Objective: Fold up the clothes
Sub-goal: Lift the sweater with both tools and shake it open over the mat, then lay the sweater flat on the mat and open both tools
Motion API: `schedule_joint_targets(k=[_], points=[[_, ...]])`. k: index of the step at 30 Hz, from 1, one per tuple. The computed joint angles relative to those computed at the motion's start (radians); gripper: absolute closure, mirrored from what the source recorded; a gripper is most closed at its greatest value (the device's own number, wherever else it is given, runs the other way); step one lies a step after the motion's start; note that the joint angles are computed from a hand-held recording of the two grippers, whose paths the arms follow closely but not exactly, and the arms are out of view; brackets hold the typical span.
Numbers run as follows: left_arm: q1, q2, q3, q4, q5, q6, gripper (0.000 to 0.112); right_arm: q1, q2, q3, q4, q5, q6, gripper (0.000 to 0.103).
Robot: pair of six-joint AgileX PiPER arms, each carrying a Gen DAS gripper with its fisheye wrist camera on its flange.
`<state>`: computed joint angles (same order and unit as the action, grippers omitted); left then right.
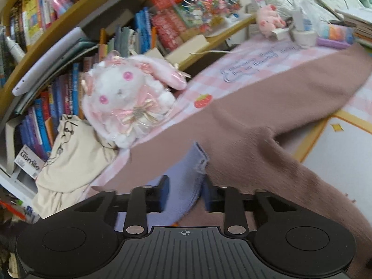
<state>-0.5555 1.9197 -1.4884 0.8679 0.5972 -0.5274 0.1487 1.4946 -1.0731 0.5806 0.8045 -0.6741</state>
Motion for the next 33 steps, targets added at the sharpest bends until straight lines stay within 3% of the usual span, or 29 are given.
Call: schedule_joint_targets(k=[3,5,11,18,26,33], points=[[0.095,-0.005,-0.042,-0.262,-0.024,0.08,0.109,-0.001,0.005,-0.006,0.0,0.003,0.002,0.091],[0.174,-0.045,-0.03,-0.35,-0.06,0.005,0.109,0.0,0.007,-0.009,-0.002,0.003,0.006,0.091],[0.391,-0.247,0.102,-0.33,-0.16,-0.139,0.109,0.016,0.006,-0.012,-0.029,-0.008,0.063,0.091],[0.706,-0.352,0.163,-0.473,-0.202,0.152,0.109,0.093,-0.014,-0.001,-0.161,-0.075,0.289,0.09],[0.987,-0.298,0.116,-0.753,-0.254,0.574,0.109,0.241,-0.01,-0.03,-0.479,-0.103,0.746,0.09],[1.144,-0.221,0.053,-0.971,-0.238,0.758,0.108,0.333,0.001,-0.05,-0.672,-0.077,1.076,0.09]])
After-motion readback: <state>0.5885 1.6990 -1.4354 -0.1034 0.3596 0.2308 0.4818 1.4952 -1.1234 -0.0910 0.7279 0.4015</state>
